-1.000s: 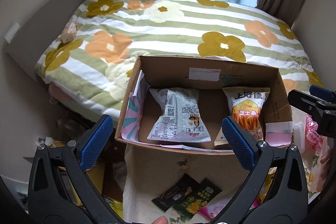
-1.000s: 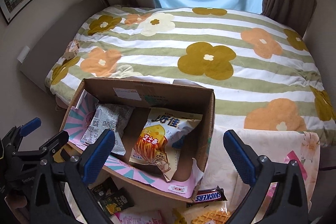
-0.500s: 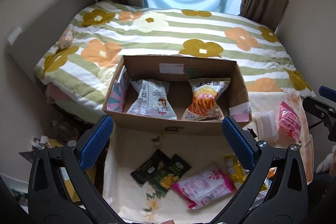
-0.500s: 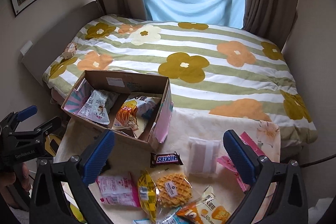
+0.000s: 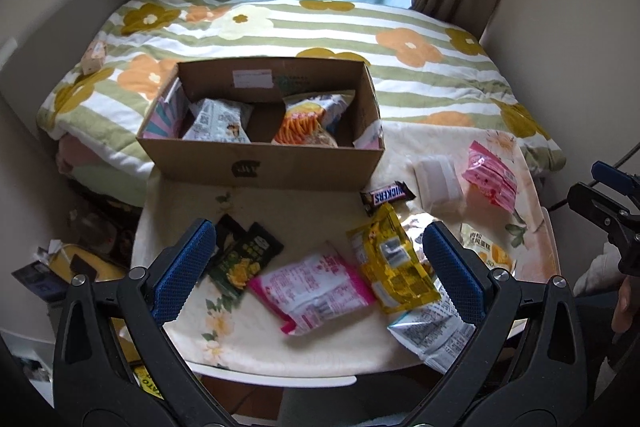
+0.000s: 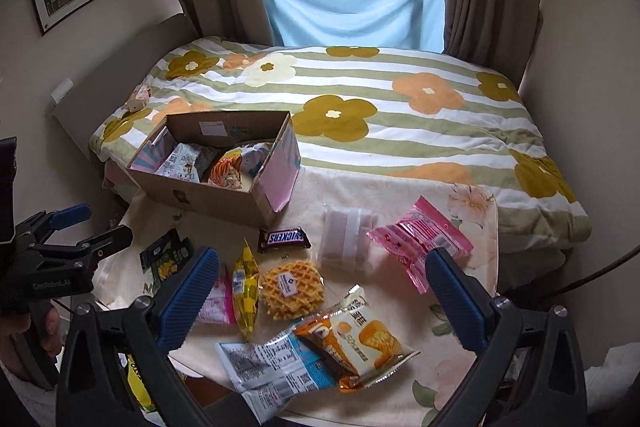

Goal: Organize snacks
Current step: 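Move the left tool to the yellow-gold bag while the right tool reaches the egg-cake packet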

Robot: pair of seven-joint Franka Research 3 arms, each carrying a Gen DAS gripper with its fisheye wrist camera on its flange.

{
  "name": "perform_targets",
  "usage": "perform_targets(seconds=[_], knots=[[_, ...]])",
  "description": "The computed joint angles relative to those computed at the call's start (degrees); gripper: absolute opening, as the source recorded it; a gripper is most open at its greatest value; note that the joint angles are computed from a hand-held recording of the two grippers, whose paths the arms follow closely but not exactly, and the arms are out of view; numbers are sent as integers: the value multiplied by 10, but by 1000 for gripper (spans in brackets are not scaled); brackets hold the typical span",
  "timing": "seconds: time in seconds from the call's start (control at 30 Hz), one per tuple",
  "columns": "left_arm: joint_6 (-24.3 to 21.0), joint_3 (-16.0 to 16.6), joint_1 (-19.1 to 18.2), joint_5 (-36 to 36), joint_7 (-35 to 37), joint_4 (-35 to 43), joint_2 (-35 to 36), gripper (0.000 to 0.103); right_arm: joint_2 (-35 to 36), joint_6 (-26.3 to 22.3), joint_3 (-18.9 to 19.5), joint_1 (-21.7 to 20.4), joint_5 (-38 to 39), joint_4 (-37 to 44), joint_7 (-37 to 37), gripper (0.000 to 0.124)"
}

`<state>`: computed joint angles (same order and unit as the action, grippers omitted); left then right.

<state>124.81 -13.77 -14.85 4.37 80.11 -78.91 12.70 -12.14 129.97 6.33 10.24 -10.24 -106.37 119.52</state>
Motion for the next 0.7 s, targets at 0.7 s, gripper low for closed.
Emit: perform_targets(seconds=[0.7], knots=[[4, -37, 12, -182, 78, -56, 60, 99, -76, 91, -13, -16, 103, -223, -117, 103]])
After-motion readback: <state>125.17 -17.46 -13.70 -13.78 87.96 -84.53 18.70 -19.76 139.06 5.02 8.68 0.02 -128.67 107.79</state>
